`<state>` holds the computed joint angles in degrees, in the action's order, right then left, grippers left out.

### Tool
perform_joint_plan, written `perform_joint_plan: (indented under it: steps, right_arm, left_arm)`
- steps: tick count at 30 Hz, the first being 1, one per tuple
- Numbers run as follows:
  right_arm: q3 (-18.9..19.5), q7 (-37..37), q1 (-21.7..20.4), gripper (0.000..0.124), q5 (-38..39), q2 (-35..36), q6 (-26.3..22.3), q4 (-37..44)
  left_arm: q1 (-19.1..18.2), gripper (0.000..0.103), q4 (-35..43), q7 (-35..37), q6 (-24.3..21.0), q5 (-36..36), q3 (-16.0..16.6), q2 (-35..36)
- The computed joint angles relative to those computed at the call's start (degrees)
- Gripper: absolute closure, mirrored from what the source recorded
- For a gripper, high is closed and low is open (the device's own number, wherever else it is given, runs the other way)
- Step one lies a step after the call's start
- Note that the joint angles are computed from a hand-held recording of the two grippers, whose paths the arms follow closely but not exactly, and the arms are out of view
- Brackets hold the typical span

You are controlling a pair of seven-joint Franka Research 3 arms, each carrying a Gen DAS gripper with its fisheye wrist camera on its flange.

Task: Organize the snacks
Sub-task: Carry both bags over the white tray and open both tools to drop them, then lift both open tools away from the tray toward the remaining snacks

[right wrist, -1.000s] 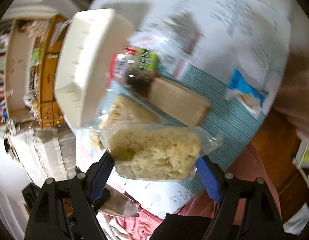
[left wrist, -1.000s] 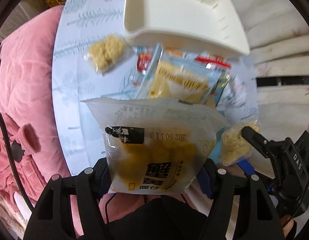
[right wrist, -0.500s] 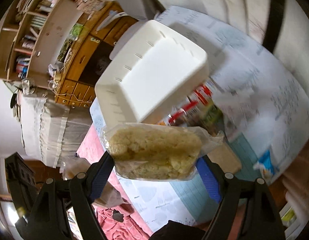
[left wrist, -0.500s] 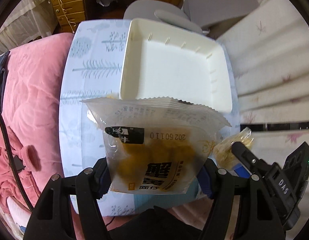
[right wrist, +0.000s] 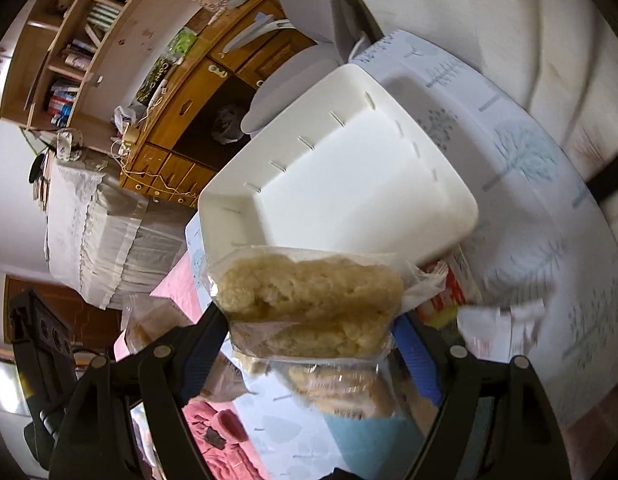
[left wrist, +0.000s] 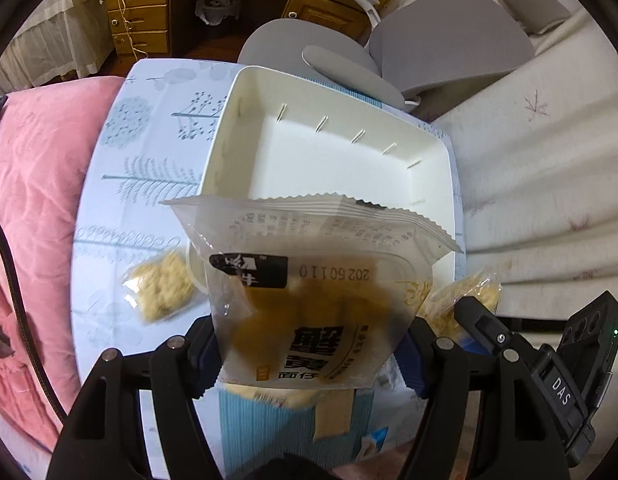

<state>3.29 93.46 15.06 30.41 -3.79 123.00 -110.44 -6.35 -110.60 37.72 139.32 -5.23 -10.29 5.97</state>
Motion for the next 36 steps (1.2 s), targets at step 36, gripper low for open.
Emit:
perform_joint_plan:
  steps: [36]
  right_arm:
    - [0.2, 1.8, -0.6, 0.032, -4.2, -5.3, 7.4, -7.4]
  left_arm:
    - [-1.2, 0.019, -6.1, 2.1, 6.7, 1.3, -0.8, -5.1]
